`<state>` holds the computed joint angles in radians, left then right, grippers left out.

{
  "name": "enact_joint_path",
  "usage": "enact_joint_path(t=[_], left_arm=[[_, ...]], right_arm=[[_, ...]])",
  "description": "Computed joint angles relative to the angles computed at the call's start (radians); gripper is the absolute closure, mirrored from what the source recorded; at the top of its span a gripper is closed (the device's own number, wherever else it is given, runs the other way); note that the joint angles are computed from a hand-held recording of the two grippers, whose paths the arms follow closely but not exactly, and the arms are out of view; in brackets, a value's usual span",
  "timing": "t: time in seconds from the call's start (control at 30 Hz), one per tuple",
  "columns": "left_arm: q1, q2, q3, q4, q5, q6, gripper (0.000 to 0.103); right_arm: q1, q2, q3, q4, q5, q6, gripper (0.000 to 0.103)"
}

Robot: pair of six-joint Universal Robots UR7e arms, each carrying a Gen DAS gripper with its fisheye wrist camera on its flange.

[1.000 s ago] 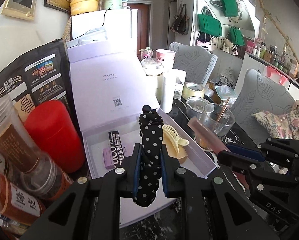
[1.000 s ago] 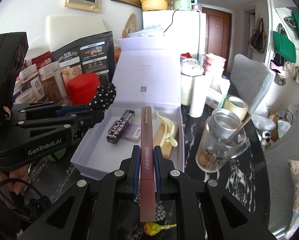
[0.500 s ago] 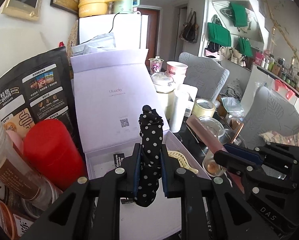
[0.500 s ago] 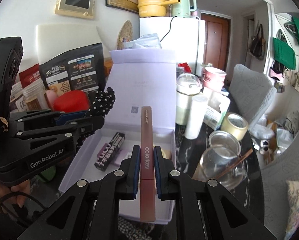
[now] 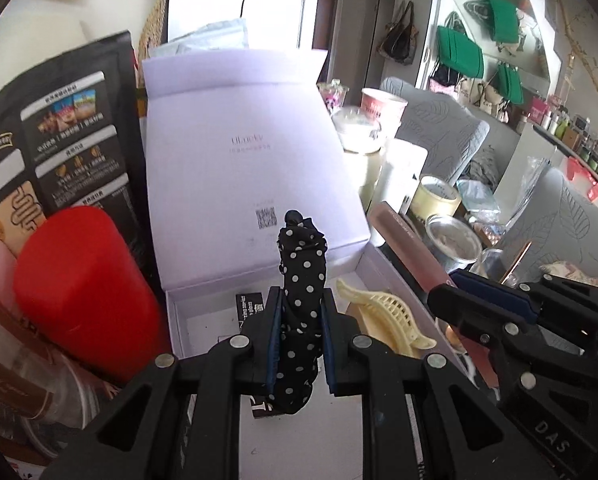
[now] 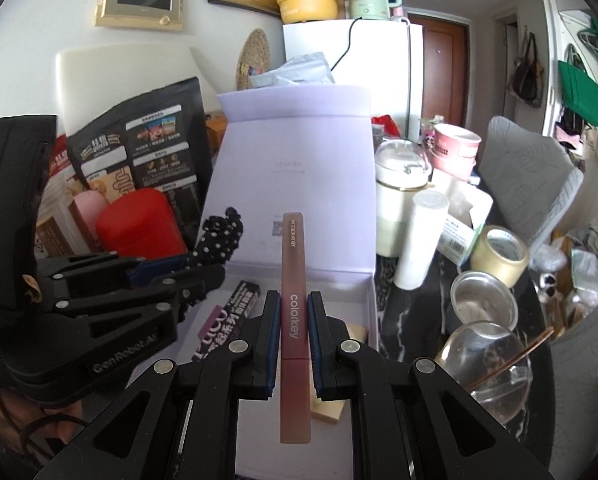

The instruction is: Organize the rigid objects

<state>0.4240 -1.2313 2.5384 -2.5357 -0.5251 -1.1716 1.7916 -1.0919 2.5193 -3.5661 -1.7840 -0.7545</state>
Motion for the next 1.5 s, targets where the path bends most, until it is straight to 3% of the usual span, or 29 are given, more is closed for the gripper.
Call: enact_joint_path(t=[0.27, 0.43, 0.5, 0.73, 1.5], left_arm=[[0.065, 0.071, -0.029, -0.023, -0.020, 0.019, 0.085], [0.109, 0.106, -0.039, -0.069, -0.059, 0.047, 0.085], [0.126, 0.120, -0.045, -0.075, -0.069, 0.054, 0.085], [0.157, 0.115, -0.041, -0.048, -0.086, 0.027, 0.085], [0.163, 0.122, -0.080, 0.123, -0.067, -0.096, 0.085]], right_arm=[[-0.020, 0.069, -0.035, -0.022, -0.074, -0.020, 0.090], [-0.041, 0.071, -0.056, 0.061, -0.079, 0.000, 0.089], [-0.037, 0.091, -0.059, 0.043, -0.098, -0.008, 0.090], [-0.039, 0.133, -0.072, 0.023, -0.144, -0.011, 0.089], [-0.034, 0.155, -0.099, 0.041, -0.206, 0.008, 0.089]])
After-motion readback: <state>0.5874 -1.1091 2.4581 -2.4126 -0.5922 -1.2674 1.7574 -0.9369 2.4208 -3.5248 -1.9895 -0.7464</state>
